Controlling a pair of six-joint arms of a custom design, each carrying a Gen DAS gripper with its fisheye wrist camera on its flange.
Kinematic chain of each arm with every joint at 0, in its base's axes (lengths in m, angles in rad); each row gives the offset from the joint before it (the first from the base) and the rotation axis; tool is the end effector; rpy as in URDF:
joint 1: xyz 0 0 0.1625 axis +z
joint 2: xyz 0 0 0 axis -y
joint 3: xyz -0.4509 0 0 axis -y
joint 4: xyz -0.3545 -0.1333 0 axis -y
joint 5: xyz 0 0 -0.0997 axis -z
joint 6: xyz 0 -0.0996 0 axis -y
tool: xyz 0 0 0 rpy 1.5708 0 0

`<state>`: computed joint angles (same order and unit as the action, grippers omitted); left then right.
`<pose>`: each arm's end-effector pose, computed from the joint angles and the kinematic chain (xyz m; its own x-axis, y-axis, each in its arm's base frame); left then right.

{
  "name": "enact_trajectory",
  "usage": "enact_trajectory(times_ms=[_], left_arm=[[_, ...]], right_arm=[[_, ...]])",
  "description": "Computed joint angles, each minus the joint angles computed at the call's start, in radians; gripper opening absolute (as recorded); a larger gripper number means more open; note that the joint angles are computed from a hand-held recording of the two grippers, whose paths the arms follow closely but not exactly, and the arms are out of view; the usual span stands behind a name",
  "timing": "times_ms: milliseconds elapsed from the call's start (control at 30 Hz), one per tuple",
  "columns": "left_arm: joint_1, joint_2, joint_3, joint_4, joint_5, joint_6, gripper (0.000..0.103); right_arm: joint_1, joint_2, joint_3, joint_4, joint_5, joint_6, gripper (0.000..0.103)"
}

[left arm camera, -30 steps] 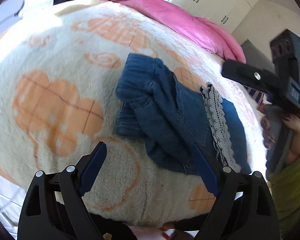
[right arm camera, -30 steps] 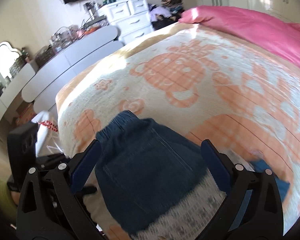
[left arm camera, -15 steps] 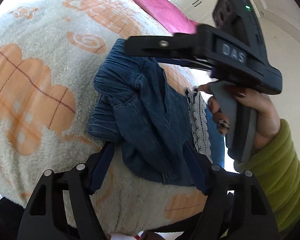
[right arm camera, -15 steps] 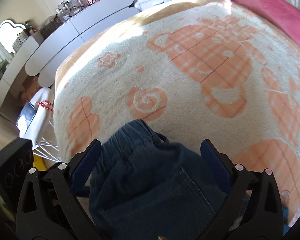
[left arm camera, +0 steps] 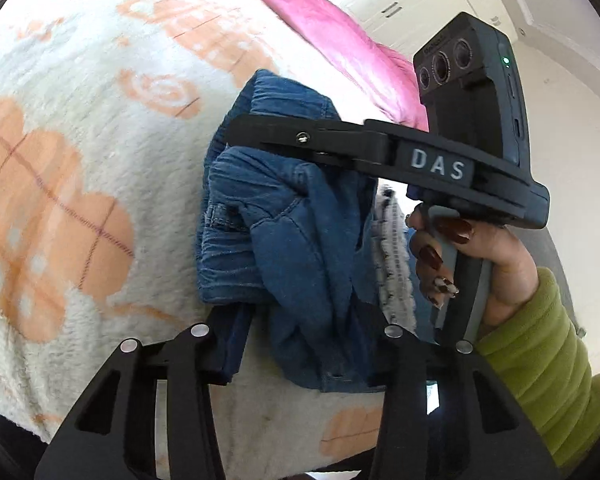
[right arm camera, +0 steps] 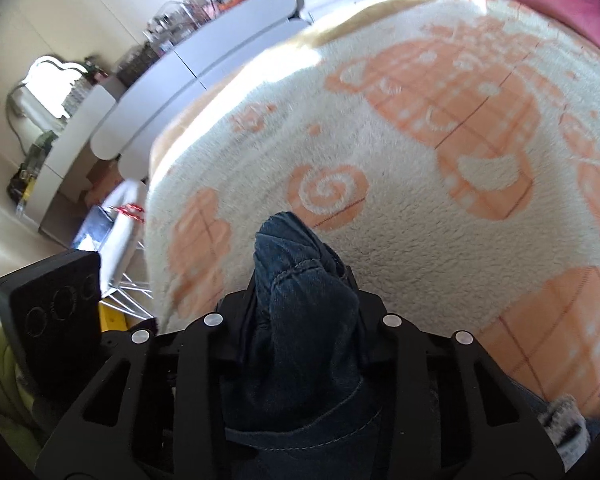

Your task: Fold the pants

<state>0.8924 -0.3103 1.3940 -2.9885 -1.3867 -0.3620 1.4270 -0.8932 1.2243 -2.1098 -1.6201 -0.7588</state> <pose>-0.3348 -0.6569 -0.0729 -0.9610 0.2728 -0.0456 0.2700 0.8898 -0.3678 0.0216 -0.7468 0.3218 -0.8127 -0.5551 0.1770 -0.5774 0.8081 -0.1166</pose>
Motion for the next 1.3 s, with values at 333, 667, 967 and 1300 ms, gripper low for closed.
enact_trajectory(times_ms=[333,667,967,1300], left_arm=[[-0.057,0.043,-0.101,0.057,-0.053,0.07,0.04],[-0.089,0.167,-0.344,0.249,-0.116,0.154,0.041],[-0.097,0.279,-0.552,0.513,-0.206,0.26,0.054],[-0.117,0.192,-0.368,0.446,-0.175,0.257,0.066]], right_arm=[[-0.076,-0.15,0.067,-0.039,0.141,-0.028,0.03],[-0.19,-0.292,0.176,-0.113,0.242,-0.025,0.043],[-0.306,-0.405,0.301,-0.287,0.235,0.047,0.061],[-0.267,-0.375,0.371,-0.402,-0.055,0.021,0.065]])
